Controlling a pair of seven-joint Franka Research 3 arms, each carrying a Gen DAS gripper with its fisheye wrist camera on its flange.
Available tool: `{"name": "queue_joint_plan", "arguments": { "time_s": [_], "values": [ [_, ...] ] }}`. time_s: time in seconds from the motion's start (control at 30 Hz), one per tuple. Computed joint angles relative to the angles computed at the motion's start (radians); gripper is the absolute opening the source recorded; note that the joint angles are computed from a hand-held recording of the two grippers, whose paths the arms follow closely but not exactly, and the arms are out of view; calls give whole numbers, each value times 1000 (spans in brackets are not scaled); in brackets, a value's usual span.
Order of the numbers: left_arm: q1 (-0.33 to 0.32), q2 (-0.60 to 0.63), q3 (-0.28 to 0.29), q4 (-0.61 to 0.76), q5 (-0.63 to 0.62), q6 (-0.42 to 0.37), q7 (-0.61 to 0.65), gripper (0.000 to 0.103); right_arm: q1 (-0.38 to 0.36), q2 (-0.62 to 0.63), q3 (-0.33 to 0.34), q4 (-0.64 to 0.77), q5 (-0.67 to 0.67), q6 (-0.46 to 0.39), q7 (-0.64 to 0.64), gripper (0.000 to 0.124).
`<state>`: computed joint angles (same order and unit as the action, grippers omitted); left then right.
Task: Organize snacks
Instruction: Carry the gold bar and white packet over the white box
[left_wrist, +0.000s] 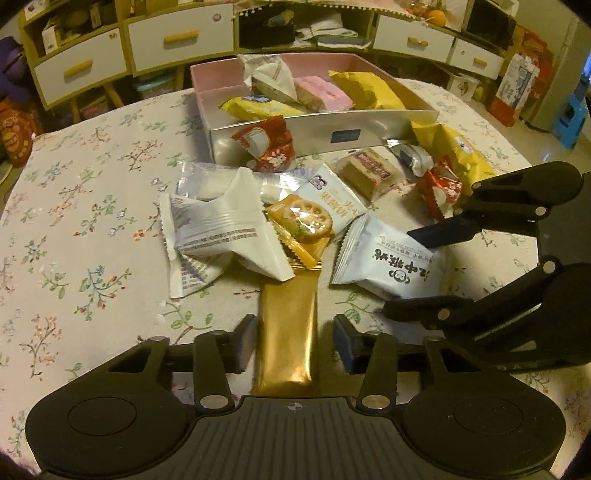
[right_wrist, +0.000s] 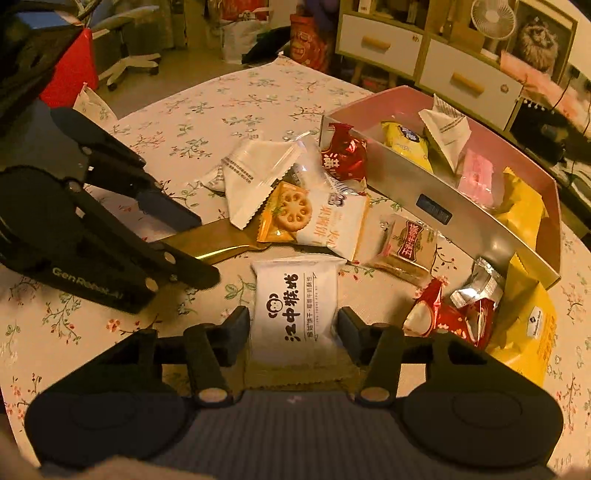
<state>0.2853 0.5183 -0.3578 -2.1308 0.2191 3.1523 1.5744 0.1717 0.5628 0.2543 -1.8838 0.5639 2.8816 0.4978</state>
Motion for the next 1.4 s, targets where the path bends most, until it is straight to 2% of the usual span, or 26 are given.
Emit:
{"name": "queue_joint_plan", "arguments": {
  "time_s": [0.1, 0.2, 0.3, 0.47, 0.57, 1.03, 1.27, 1.4],
  "values": [
    [-66, -12, 64, -7, 23, 15, -15, 44, 13, -9, -8, -12, -7, 7, 19, 44],
    [-96, -17, 93, -15, 31, 30, -41, 42, 11, -24, -6, -30, -6, 7, 25, 41],
    [-111, -28, 105, -20, 36, 19, -66, 31, 19, -39, -17, -43, -5, 0, 55, 41],
    [-80, -43, 69, -37, 15, 3, -89, 28, 16, -64, -15, -76, 1, 21, 65, 40],
    [-26, -45, 9, -48, 2, -2, -73, 28, 14, -75, -12, -92, 1, 35, 61, 40],
    [33, -89, -57, -87, -4, 51, -106, 27, -35, -98, 42, -107, 97, 80, 14, 40],
    [145, -100, -165, -108, 17, 73, -119, 26, -65, -100, 73, -93, 177, 99, -24, 40],
    [190, -100, -209, -111, 39, 82, -137, 26, -80, -97, 84, -79, 226, 116, -33, 40]
  ]
}}
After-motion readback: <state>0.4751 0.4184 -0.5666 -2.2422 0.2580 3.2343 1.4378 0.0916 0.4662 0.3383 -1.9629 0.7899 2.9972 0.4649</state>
